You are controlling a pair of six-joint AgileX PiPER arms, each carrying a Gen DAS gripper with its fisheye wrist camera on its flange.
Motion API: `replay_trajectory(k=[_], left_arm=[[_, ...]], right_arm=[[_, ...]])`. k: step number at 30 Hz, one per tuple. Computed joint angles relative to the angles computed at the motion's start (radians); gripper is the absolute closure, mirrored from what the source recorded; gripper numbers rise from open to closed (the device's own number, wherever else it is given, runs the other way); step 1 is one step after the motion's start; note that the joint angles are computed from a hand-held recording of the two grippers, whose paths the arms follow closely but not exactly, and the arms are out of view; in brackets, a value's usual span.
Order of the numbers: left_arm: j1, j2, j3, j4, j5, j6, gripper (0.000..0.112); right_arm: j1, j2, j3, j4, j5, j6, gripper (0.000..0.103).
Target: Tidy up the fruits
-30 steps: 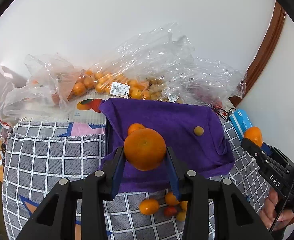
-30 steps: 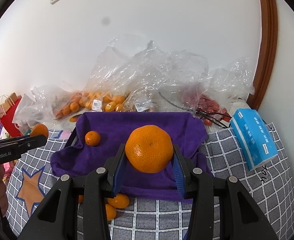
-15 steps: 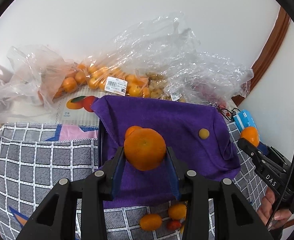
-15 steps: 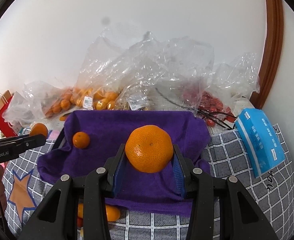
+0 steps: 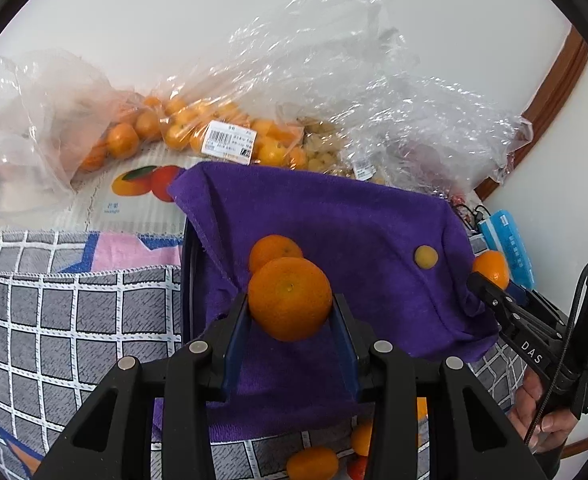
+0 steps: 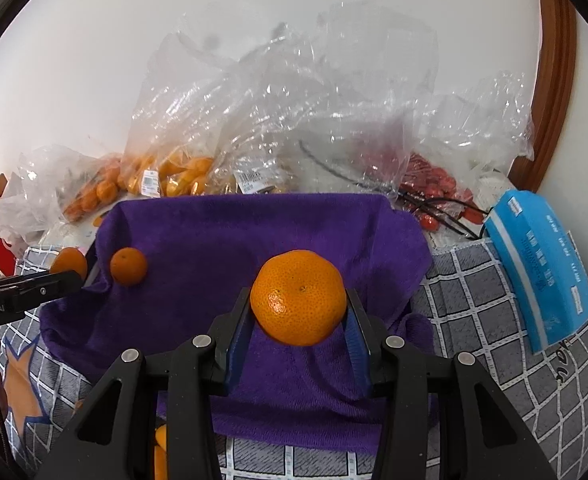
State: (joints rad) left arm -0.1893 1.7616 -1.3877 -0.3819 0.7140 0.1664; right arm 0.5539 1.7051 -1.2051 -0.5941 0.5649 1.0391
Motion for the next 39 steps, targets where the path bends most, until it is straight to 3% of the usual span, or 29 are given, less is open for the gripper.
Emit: replay_trajectory(k=[24,29,33,39], left_arm=[[-0.023,0.099,-0.001,0.058,-0.027,-0.047,0.074],[-0.041,0.102,-0.004,0.095,-0.021,-0.082,0.074],[-0.049,0.091,0.001,0.099,-0.008,-0.096,0.067],[-0.059,0.028,0.039,0.109,-0.001,-0.113,0.066]], right_arm=[[-0.034,0.137,-0.003,0.046,-0.074,-0.041,0.060],[-0.027,0.126,0.001,0.048,-0.060,-0.039,0.059],[-0.012,0.086,0.023,0.000,-0.049,0.020,0.049],[0.018,0.006,0.065,-0.056,-0.009,0.079,0.049]])
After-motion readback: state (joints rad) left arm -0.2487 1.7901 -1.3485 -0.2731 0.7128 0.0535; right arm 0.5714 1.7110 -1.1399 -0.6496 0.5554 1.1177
